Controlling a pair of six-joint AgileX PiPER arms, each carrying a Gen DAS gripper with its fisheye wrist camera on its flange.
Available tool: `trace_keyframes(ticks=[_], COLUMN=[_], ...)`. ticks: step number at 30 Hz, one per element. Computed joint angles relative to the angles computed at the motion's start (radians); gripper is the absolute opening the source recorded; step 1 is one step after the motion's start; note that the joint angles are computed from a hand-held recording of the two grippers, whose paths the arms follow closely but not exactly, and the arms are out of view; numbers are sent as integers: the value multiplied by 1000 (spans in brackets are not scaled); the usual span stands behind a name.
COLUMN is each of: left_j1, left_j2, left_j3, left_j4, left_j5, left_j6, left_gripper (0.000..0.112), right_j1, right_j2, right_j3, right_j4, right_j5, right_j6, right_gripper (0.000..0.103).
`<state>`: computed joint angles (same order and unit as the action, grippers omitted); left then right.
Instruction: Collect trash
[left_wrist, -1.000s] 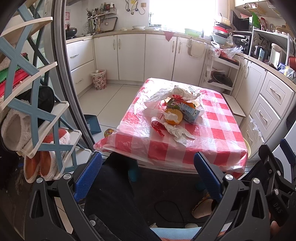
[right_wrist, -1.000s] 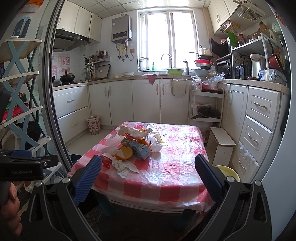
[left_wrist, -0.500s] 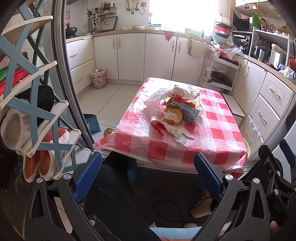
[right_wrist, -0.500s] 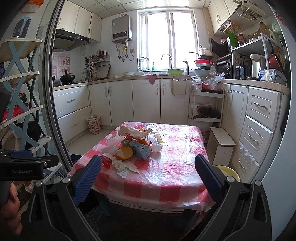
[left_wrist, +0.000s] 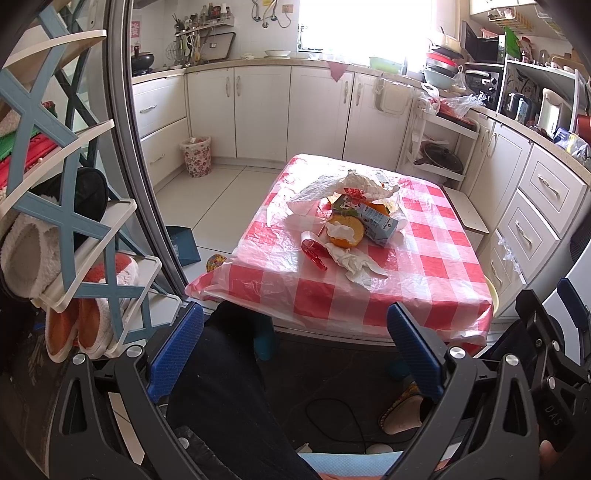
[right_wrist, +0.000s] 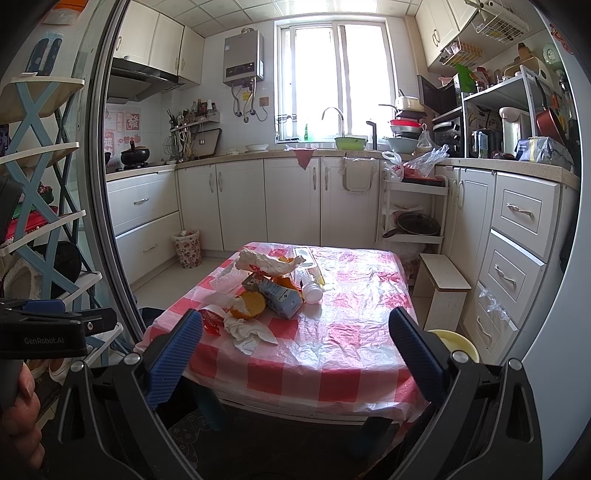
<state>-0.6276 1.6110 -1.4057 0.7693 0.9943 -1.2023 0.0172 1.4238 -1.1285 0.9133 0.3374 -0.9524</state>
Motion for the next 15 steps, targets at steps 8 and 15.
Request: trace_keyframes(ticks=[8, 15], left_j1=[4, 8], left_j2=[-2, -4], left_j3=[-1, -1], left_j4=[-6, -9], left_j5=[-1, -3], left_j6=[7, 11], left_gripper=[95, 95], right_j1=[-1, -2], right_j2=[0, 0], right_j3=[1, 1], right_j4=[2, 5], right_j5=[0, 0], right_j6=[-3, -7], right_gripper=[97, 97])
